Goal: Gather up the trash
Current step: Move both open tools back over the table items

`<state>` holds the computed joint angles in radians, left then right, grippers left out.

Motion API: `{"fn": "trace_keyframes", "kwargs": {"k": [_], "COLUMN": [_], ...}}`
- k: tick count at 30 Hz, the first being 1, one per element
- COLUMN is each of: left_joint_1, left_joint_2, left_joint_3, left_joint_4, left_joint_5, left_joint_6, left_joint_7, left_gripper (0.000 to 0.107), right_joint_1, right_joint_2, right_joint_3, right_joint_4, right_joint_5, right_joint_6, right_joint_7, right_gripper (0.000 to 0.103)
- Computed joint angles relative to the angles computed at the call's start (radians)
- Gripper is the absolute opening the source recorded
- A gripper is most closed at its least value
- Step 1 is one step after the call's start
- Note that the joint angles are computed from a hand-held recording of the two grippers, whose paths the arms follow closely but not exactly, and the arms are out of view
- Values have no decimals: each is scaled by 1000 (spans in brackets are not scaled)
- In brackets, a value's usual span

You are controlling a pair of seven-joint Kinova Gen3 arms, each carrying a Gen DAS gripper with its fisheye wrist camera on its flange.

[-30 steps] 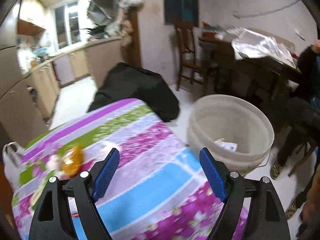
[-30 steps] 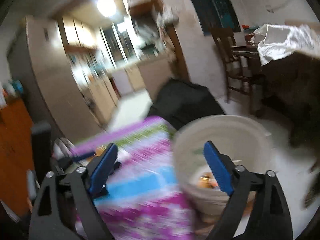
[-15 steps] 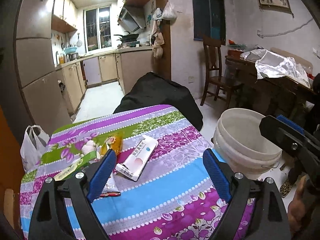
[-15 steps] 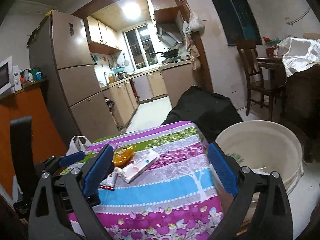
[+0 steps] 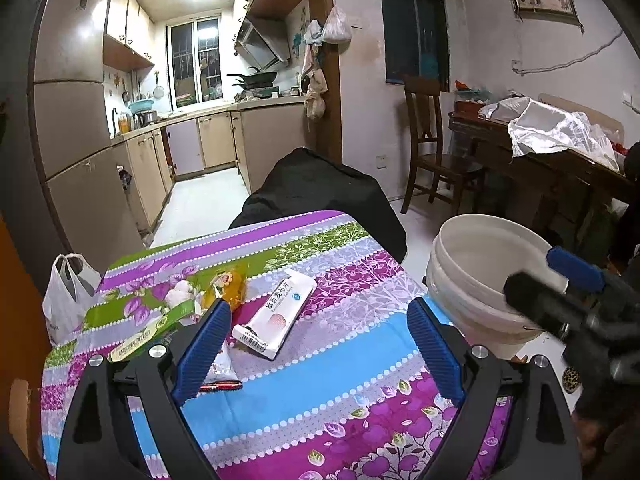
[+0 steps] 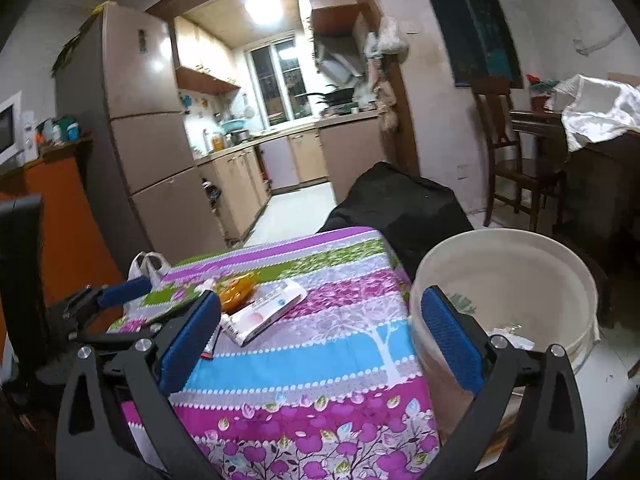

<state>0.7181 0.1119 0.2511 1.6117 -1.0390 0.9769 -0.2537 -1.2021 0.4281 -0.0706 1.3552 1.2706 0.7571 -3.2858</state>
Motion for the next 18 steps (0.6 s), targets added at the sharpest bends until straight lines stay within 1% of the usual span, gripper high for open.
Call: {"fn": "trace_keyframes", "kwargs": {"k": [3, 4, 7, 9, 10, 12, 16, 18], "left_joint_1": [-4, -7, -30, -51, -62, -77, -131, -156], "left_joint_2": [-21, -30, -54, -75, -91, -112, -167, -186], "left_joint_3": [-2, 0, 8, 14, 18, 37, 57, 79], "left_joint_4": [38, 57, 96, 124, 147, 182, 240, 265], "left_joint_5": [-12, -20, -11, 5, 5, -11, 56, 65], "left_joint_6": [-21, -26, -50, -73, -85, -76, -99, -78], "left_joint_7": [43, 67, 102, 118, 133, 164, 137, 149], "left_gripper": [89, 89, 89, 89, 89, 89, 89, 89], "right_joint_1": [-10, -3, 16, 26, 26, 10, 15, 26], "right_joint_2": [6, 10, 21, 21, 19, 16, 12, 9], "right_joint_3": [2, -9, -21, -19, -14, 10, 24, 27], "right_joint_4": [2, -2, -20, -17, -13, -3, 0, 7], "right_joint_5": [2, -14, -97, -147, -167, -177, -220, -247], "right_joint_6": [-4, -6, -27, -65, -80, -95, -129, -162], "right_joint_7": [6, 15, 62, 79, 76, 34, 18, 10], "right_gripper": [97, 97, 97, 97, 97, 97, 97, 97]}}
